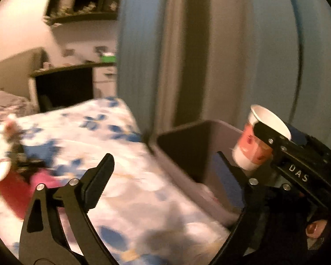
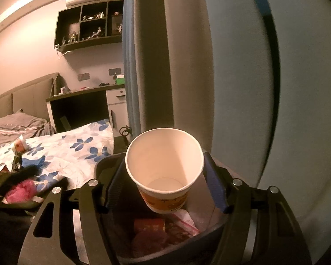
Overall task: Collect trash
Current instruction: 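Move both open tools back over the remaining trash on the bed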
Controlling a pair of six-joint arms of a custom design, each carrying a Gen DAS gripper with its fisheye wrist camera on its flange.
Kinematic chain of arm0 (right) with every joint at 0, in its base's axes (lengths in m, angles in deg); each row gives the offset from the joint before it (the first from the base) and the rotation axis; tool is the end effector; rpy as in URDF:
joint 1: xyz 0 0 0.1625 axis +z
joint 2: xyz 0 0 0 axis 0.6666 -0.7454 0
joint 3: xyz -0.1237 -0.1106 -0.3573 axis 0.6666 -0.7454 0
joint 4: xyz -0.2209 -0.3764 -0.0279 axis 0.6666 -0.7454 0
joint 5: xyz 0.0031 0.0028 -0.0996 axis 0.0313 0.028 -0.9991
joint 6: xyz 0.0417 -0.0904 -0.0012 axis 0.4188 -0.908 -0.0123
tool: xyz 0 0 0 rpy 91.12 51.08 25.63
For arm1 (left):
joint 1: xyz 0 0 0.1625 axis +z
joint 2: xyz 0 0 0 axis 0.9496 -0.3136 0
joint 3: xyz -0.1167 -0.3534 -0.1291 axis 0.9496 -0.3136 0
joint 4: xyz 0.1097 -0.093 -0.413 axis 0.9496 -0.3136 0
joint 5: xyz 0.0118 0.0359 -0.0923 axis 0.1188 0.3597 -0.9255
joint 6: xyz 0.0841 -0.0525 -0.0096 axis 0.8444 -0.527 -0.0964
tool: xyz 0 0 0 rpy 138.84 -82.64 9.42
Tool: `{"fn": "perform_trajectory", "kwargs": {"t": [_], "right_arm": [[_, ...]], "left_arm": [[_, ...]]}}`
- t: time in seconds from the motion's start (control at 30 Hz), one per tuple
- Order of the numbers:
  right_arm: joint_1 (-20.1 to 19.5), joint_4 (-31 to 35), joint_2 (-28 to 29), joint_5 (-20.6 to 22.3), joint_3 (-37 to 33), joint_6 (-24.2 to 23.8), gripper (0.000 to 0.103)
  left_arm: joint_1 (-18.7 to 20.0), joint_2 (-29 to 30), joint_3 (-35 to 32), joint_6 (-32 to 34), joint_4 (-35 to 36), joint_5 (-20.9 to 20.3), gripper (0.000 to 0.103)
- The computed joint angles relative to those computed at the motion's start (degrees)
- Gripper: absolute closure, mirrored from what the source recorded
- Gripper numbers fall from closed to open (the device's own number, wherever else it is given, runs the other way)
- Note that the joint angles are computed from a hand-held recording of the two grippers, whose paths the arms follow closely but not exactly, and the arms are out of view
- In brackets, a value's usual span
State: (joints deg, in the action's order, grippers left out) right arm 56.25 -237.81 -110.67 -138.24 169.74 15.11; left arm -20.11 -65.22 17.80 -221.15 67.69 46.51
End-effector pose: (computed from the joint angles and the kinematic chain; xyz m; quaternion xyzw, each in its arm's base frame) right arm 0.1589 -0.5398 0.1671 0.1074 -0.7182 0.5851 0.3610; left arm -0.2372 -0.5912 0.0740 0.3624 0.8155 -0.4177 0.1708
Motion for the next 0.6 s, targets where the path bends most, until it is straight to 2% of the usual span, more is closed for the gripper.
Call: {"fn": "perform_trajectory", "kwargs": {"t": [0.13, 0.2, 0.37, 0.6], "right_arm": [[0.0, -0.6, 0.9, 0.1, -1.0, -0.6, 0.031], [0.1, -0.8, 1.4, -0.4, -1.7, -0.9, 0.023], [1.3, -3.1, 1.7, -1.6, -1.8, -2.1, 0.021], [4.5, -3.6, 0.1, -0.7, 2.2, -0.5, 0.021]], "left_arm": [[-0.1, -4.5, 4.1, -0.9, -2.9, -5.3, 0.010], [0.0, -6.3, 5.8, -1.1, -3.9, -7.5, 0.010], [0.5, -10.6, 9.3, -2.2, -5.2, -10.6, 0.010], [0.9, -16.3, 13.8, -2.4, -7.4, -16.7, 0.010]]}}
